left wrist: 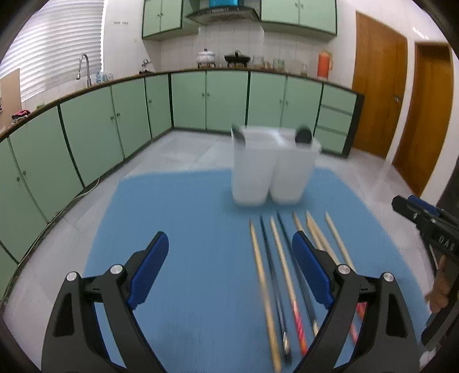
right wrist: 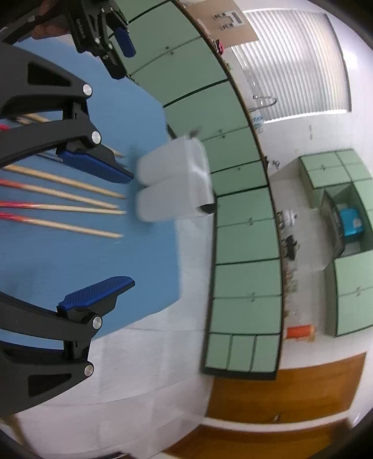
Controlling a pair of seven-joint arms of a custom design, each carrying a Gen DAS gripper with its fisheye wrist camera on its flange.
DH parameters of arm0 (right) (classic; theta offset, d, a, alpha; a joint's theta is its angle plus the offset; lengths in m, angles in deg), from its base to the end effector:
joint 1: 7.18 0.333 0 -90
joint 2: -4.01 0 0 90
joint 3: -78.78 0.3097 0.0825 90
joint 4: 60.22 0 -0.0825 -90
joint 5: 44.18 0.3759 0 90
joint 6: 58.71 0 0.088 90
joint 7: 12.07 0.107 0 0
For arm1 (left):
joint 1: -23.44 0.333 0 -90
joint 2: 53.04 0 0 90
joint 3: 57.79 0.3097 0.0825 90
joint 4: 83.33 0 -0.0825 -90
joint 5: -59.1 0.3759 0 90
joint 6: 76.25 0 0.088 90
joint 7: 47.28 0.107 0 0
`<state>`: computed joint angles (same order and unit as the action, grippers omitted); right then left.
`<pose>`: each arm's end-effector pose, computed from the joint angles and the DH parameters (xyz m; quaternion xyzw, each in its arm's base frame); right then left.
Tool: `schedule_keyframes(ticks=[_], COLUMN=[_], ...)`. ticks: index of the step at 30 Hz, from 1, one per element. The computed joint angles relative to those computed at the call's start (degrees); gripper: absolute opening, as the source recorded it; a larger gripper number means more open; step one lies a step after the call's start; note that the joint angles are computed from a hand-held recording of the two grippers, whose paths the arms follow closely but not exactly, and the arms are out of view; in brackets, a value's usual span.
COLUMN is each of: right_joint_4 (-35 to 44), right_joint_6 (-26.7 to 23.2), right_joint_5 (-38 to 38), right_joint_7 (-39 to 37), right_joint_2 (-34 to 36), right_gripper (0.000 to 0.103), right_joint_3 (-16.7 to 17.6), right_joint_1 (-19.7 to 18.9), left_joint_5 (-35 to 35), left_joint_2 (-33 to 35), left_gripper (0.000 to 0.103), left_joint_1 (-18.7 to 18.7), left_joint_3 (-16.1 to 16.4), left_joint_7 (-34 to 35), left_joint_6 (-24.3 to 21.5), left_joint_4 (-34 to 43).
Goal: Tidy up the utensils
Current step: 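Open both tools, releasing the spoons, and withdraw toward the chopsticks, then grasp a plain wooden chopstick with the left tool while the right tool grasps a red-patterned chopstick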
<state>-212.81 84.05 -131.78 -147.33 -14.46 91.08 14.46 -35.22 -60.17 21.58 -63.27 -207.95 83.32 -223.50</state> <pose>0.3366 0.2291 0.3510 -0.4483 0.7524 -0.3524 0.3298 0.4698 -0.0152 0.3627 -0.4399 0.7867 -0.3838 0.2008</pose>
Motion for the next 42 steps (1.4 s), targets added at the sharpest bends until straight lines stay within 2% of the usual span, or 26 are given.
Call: schedule_keyframes(ticks=[2, 6, 9, 12, 16, 18, 23, 29, 39, 42], right_joint_4=[-1.84, -3.74, -4.24, -4.51, -4.87, -4.48, -4.01, -2.86, -0.73, -0.12], right_joint_6=[-0.93, -1.59, -0.22, 0.62, 1.51, 1.04, 1.46, 1.24, -2.52, -3.54], right_joint_5=[3.82, 9.83, 12.32, 14.09, 13.64, 13.87, 12.97, 10.85, 10.11, 10.65], right_joint_7=[1.10, 0.78, 1.61, 2.29, 4.68, 3.96, 4.60, 5.08, 2.77, 1.51], right_joint_2=[-0.24, 1.22, 3.24, 4.59, 6.11, 6.78, 7.92, 9.47, 12.23, 12.89], right_gripper=[0.065, 0.055, 0.048, 0.044, 0.040, 0.034, 0.028, 0.027, 0.010, 0.009], right_joint_3=[1.52, 3.39, 3.98, 4.30, 4.72, 4.80, 4.12, 3.65, 3.34, 3.32], right_joint_1=[1.77, 4.62, 6.31, 7.56, 8.84, 9.52, 9.92, 10.19, 11.72, 12.21], left_joint_5=[-1.88, 2.42, 6.18, 5.54, 5.81, 5.63, 4.14, 3.47, 3.04, 2.60], left_joint_2=[-1.06, -2.29, -3.04, -4.00, -4.14, -3.77, -3.36, -3.00, -1.98, -1.65], left_gripper=[0.085, 0.085, 0.082, 0.079, 0.075, 0.072, 0.071, 0.070, 0.069, 0.067], left_joint_1=[0.33, 0.91, 1.30, 1.29, 0.82, 0.57, 0.30, 0.25, 0.25, 0.09], left_joint_3=[0.15, 0.56, 1.26, 1.63, 1.39, 1.20, 0.97, 0.62, 0.40, 0.09], left_joint_7=[3.75, 1.86, -0.44, 1.60, 2.10, 2.39, 3.53, 3.55, 3.24, 3.34], left_joint_6=[1.43, 2.02, 1.17, 1.07, 1.66, 2.16, 2.99, 3.64, 4.10, 4.45], left_joint_4=[-2.60, -6.95, -9.40, -11.94, -13.54, -13.68, -14.22, -14.17, -13.67, -13.55])
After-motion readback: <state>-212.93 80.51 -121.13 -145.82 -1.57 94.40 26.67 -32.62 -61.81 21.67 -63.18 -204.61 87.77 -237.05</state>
